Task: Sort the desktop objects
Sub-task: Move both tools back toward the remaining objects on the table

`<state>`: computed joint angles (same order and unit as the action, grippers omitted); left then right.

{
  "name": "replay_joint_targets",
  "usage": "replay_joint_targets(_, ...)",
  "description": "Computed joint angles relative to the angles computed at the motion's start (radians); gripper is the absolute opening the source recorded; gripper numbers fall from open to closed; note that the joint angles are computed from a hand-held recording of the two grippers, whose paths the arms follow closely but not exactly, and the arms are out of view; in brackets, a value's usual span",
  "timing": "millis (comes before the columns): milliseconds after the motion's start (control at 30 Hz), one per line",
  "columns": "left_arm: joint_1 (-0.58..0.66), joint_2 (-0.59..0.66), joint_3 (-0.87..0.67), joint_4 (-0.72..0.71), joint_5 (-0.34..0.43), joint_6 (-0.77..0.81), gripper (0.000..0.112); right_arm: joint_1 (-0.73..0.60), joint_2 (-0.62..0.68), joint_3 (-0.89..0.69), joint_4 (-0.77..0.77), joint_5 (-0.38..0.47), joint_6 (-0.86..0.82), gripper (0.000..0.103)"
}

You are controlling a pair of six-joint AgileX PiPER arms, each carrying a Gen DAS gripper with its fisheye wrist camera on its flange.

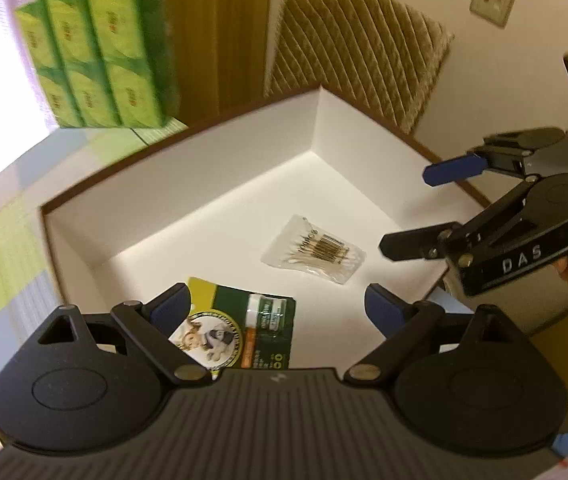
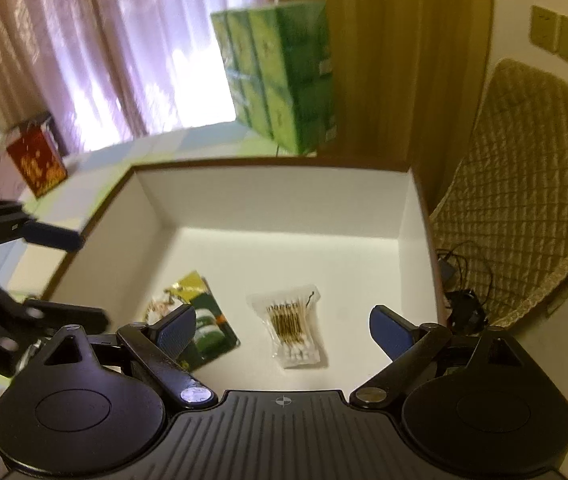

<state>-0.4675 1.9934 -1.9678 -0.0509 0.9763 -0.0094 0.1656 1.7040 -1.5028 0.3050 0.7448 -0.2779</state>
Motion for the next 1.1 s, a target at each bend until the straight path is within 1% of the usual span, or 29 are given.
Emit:
replay_joint_targets(200, 0.024, -0.231, 0.265, 0.035, -0.114, -0.055, 0.092, 0.046, -0.120, 0.124, -0.024, -0.076, 0.086, 0.092)
replay_joint_targets(367, 0.082, -0.404, 0.431, 0.058, -0.138, -0.102, 0.092, 0.103, -0.205, 0.206, -0.035, -0.116, 0.136, 0.092)
replay_joint_targets(533, 0.159, -0.585, 0.587, 0.090, -0.130, -0.137, 0.092, 0.188, -0.272, 0.280, -0.096, -0.149, 0.228, 0.092)
replay_joint_targets(667, 0.220, -0.715, 0.699, 0.114, -0.104, -0.158, 0.092, 0.272, -0.299, 0.324, -0.130, -0.165, 0.294, 0.092)
replay_joint_targets(833, 0.335, -0.856, 0.825, 0.073, -0.064, -0.145, 0.092, 0.381, -0.293, 0.365, -0.149, -0.163, 0.367, 0.092)
replay_joint_targets(1000, 0.438, -0.958, 0.922, 0.018, -0.021, -0.095, 0.092, 0.440, -0.272, 0.433, -0.018, -0.169, 0.371, 0.092)
replay_joint_targets(1100, 0.493, -1.000, 0.970, -0.014, -0.002, -0.059, 0.092, 0.439, -0.245, 0.486, 0.139, -0.179, 0.337, 0.091)
